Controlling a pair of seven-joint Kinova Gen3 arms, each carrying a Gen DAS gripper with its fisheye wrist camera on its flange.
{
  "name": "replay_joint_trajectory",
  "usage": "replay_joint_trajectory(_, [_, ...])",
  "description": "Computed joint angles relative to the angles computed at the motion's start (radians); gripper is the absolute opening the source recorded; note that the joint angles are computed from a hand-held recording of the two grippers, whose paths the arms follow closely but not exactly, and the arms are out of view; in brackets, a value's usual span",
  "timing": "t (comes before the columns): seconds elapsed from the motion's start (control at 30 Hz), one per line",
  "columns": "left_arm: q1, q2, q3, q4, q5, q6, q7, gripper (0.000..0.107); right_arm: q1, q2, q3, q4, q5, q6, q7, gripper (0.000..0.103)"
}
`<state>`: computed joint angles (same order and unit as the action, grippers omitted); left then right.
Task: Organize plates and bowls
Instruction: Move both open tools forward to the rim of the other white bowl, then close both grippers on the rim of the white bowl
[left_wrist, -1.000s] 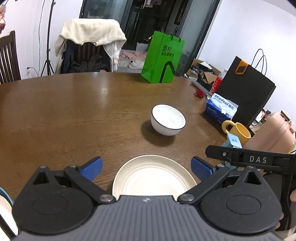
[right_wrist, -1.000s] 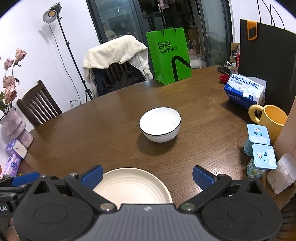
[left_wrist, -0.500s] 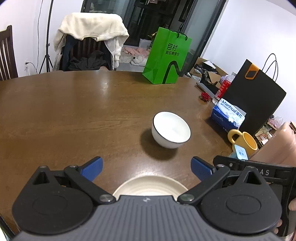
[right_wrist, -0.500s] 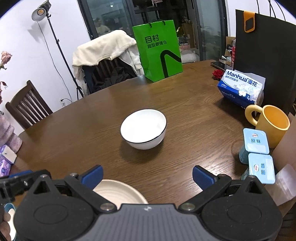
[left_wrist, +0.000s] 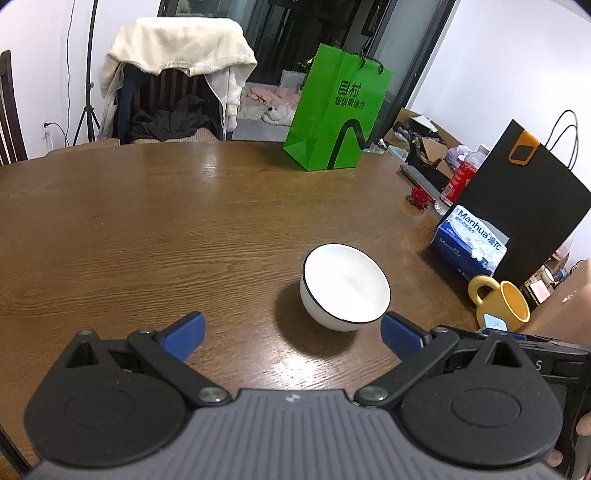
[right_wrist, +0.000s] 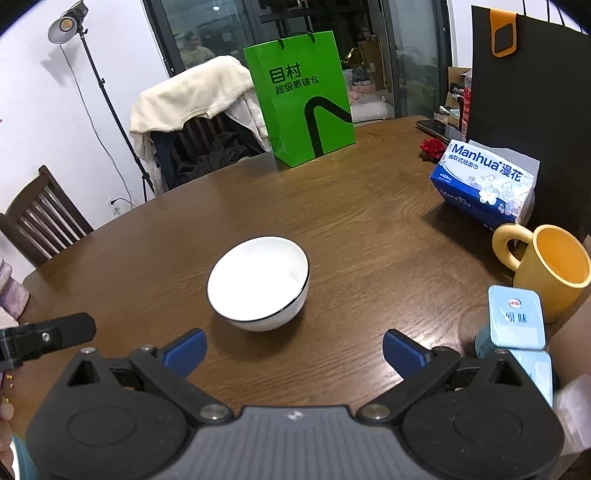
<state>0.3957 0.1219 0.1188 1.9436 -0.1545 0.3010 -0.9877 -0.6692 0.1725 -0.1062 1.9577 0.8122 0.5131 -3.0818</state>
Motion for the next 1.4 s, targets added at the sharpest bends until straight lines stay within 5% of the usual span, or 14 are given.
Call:
replay_joint_trajectory(0.73, [0.026,0.235,-0.040,-0.248,0.050,0.087,-0.062,0.103,0.072,0.128,0.111,-0.120,-0.236,-0.109,0.301,0.096])
replay_joint_trajectory(1.13, [0.028,0.378,-0.050,-0.408,0.090,0.202,-0.077,0.098,0.142,0.252,0.104,-0.253,-0.470,-0.046,0.525,0.076])
replay_joint_trajectory(1.4, [0.052,0.449,-0.075,-0.505,0.082,0.294,-0.048,0.072,0.169,0.318,0.093,-0.337,-0.580,0.010,0.646,0.057])
